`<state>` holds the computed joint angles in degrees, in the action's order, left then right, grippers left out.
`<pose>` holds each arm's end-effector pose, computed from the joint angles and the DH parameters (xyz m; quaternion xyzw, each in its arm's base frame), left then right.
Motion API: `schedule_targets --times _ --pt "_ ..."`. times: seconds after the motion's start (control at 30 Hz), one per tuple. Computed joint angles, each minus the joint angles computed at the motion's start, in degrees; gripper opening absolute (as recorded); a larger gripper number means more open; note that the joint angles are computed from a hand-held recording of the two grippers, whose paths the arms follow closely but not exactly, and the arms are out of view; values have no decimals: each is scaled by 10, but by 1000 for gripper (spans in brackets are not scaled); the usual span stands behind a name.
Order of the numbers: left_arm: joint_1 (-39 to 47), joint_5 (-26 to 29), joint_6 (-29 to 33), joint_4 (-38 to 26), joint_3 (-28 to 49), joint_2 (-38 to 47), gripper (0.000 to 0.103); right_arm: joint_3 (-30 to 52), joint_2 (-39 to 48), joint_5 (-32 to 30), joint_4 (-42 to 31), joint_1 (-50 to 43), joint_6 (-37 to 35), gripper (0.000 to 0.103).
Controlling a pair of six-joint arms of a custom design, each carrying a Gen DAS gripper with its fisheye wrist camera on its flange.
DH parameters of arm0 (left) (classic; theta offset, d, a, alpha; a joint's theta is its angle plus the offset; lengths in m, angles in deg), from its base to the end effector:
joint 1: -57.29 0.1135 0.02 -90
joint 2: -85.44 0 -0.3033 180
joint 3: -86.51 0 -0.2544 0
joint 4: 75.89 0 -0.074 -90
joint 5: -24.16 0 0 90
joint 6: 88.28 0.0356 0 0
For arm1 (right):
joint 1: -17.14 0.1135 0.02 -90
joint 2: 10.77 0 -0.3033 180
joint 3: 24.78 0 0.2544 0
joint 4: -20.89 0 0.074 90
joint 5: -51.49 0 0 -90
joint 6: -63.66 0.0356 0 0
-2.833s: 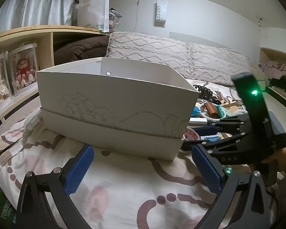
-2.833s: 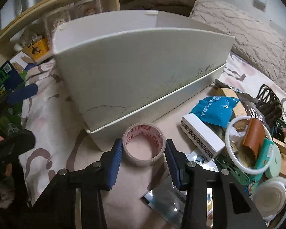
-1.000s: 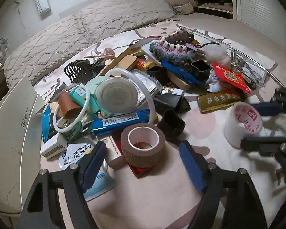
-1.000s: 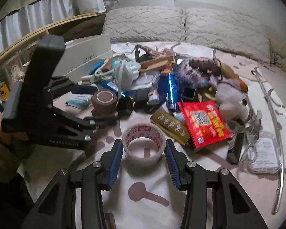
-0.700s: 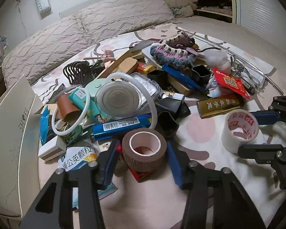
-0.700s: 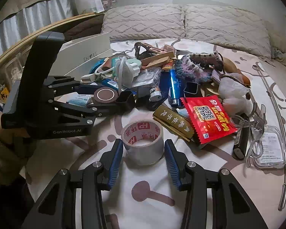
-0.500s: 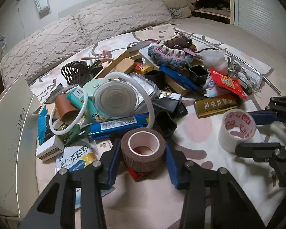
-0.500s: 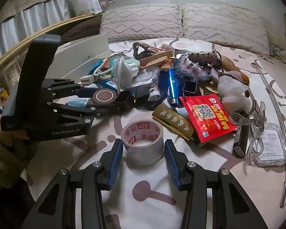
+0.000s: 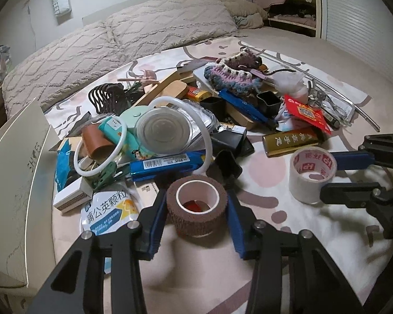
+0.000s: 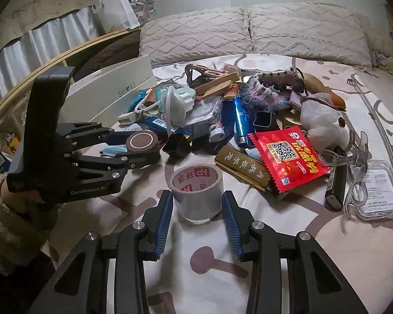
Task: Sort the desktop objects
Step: 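Lift the brown tape roll with the left gripper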
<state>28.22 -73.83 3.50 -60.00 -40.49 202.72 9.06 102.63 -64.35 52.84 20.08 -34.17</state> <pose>0.3013 -0.1618 0.0722 0.2242 0.9055 -0.0203 0.3597 0.2569 0.0287 0.0633 -0.1658 0.8972 0.1932 0.3610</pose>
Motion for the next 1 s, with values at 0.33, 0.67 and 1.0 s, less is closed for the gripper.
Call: schedule_targets --times 0.33,0.67,1.0 --pt "11 21 -6 21 -31 -15 43 44 -2 55 -62 32 1 41" --pt "23 31 -12 31 -45 -24 43 56 4 78 -55 45 1 61" --pt "36 37 1 42 -72 -59 43 49 -7 118 -60 69 -7 45"
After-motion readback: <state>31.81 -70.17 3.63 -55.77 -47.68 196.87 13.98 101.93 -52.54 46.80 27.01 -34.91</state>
